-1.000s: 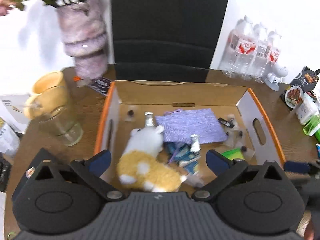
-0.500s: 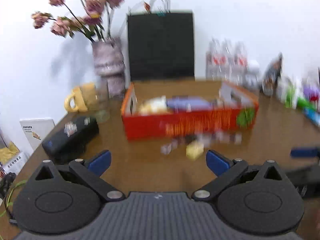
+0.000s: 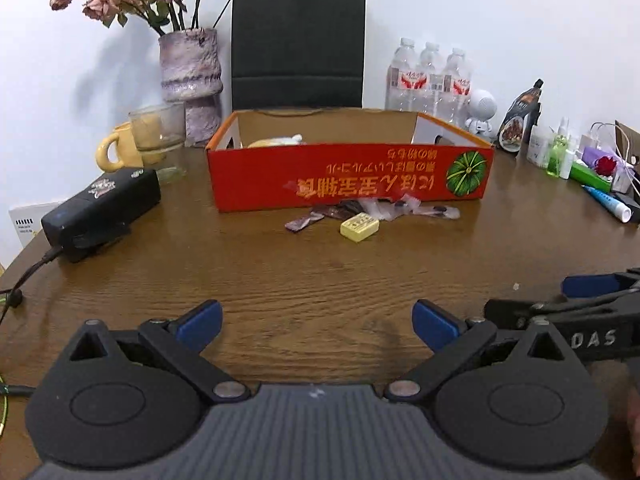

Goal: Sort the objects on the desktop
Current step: 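Withdraw both tools from the box and hold them over the table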

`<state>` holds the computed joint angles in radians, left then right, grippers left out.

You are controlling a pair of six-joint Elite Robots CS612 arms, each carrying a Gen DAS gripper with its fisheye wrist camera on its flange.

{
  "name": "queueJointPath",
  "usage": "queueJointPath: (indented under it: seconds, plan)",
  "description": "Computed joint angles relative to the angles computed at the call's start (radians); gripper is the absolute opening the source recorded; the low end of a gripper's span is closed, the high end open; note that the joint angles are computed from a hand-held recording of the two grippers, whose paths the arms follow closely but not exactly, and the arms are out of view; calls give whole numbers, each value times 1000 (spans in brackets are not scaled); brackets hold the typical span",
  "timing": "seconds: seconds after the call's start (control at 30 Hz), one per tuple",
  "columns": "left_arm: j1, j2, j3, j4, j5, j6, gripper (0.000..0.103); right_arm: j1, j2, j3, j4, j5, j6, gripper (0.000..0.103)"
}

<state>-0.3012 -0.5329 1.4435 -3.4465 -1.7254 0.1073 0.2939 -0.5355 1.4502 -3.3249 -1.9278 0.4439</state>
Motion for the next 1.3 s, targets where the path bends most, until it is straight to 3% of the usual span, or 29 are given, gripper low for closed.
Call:
queueJointPath:
  seconds: [0.4,0.57,1.3]
  plan:
    - [3,9,-23,54,11,-11,103,12,9,-29,79,-56,-26,103]
    - [5,7,-32,106,9,-19,103,13,9,-28,75,-55,-30,103]
    - [-2,5,-34,133,33,1,103,14,11,-29,74,-54,-34,103]
